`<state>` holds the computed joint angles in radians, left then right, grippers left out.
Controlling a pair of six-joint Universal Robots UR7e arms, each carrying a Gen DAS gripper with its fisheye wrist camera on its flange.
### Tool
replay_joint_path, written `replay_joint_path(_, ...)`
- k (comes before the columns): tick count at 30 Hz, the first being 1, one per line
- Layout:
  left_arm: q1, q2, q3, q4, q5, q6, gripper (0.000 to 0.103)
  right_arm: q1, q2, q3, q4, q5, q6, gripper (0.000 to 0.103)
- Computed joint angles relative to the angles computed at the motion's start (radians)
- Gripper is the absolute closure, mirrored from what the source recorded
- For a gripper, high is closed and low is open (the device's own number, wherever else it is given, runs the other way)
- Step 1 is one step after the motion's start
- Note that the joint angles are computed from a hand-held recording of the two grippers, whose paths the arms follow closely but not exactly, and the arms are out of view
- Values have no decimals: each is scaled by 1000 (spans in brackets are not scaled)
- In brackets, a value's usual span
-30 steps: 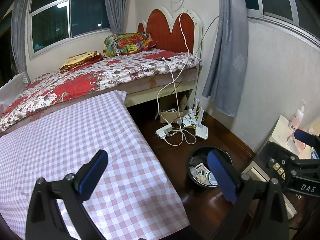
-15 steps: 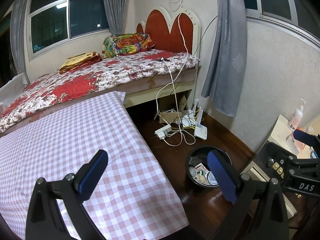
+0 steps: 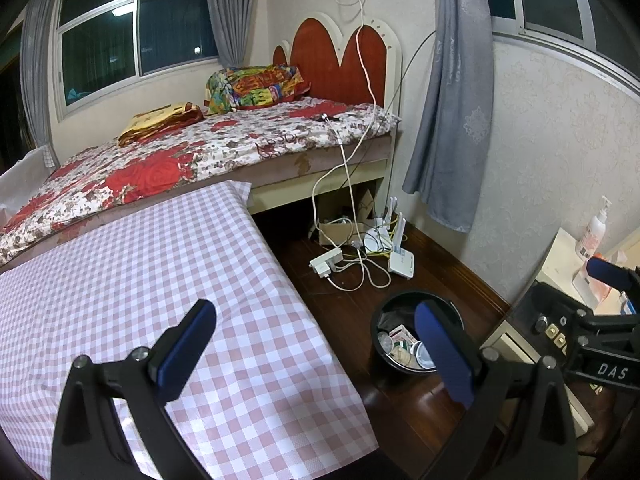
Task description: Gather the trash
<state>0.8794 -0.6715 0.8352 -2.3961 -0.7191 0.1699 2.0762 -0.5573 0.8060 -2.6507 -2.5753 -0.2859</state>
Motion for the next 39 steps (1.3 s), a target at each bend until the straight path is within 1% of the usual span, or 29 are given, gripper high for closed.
replay_joint_path(39,-5,0,14,-13,-14,14,3,0,-7,22,-13,-17,8,0)
